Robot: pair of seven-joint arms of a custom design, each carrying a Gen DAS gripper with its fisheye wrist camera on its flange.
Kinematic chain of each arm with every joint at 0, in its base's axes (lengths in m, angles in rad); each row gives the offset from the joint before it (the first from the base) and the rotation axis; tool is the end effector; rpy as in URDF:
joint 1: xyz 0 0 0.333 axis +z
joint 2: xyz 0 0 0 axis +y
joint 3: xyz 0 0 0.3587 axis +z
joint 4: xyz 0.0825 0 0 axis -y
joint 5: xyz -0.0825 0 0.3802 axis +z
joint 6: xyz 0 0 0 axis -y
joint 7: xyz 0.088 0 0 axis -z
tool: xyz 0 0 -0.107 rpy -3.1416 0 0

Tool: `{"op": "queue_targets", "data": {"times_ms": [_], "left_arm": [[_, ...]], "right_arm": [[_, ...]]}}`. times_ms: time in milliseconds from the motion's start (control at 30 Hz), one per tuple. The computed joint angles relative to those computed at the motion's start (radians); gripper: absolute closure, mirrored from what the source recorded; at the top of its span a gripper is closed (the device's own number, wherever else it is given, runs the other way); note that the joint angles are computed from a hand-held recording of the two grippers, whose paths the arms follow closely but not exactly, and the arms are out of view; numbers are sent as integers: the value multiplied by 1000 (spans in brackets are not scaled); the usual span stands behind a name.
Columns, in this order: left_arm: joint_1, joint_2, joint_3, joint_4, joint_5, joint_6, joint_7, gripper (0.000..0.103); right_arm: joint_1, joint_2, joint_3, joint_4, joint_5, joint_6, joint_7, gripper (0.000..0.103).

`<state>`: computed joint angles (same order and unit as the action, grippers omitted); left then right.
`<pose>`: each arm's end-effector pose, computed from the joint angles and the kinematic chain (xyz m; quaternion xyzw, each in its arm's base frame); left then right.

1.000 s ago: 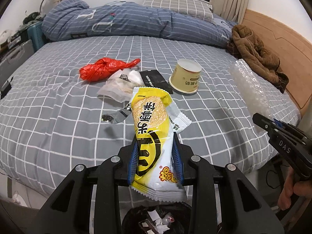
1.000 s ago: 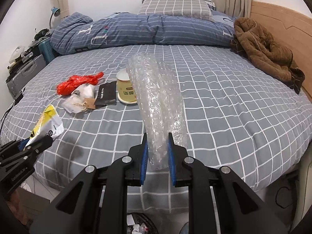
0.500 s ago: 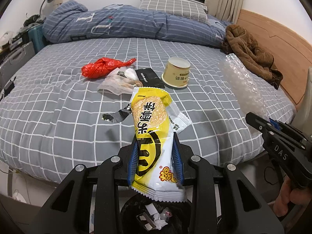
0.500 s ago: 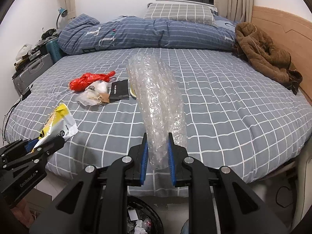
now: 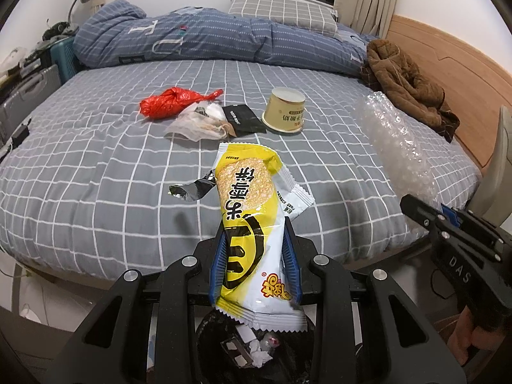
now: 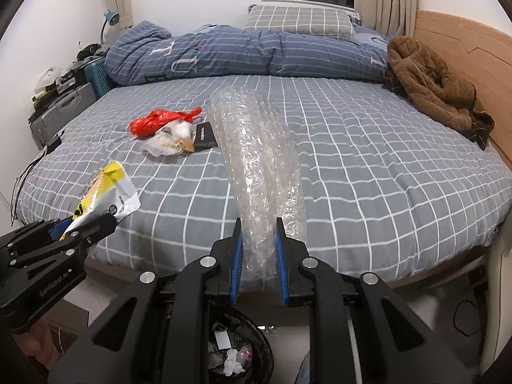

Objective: Collect trash
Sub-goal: 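Lift and carry the yellow wrapper and bubble wrap with both tools over the bin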

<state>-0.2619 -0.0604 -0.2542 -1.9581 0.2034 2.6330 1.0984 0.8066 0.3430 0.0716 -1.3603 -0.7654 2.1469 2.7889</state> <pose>0.5040 -0.2966 0.6300 -0.5930 0.7172 -0.3167 0.1837 0.4851 0.5235 0.6271 -0.6270 0.6702 -0.2748 0.2865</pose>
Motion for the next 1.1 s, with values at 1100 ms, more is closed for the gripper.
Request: {"op": "queue_targets", "data": {"times_ms": [1100], "left_arm": [[-8,-212,-3,-264,-152,-57,33,72]], "right_arm": [[64,-29,74,-124,107,1,35,86]]}}
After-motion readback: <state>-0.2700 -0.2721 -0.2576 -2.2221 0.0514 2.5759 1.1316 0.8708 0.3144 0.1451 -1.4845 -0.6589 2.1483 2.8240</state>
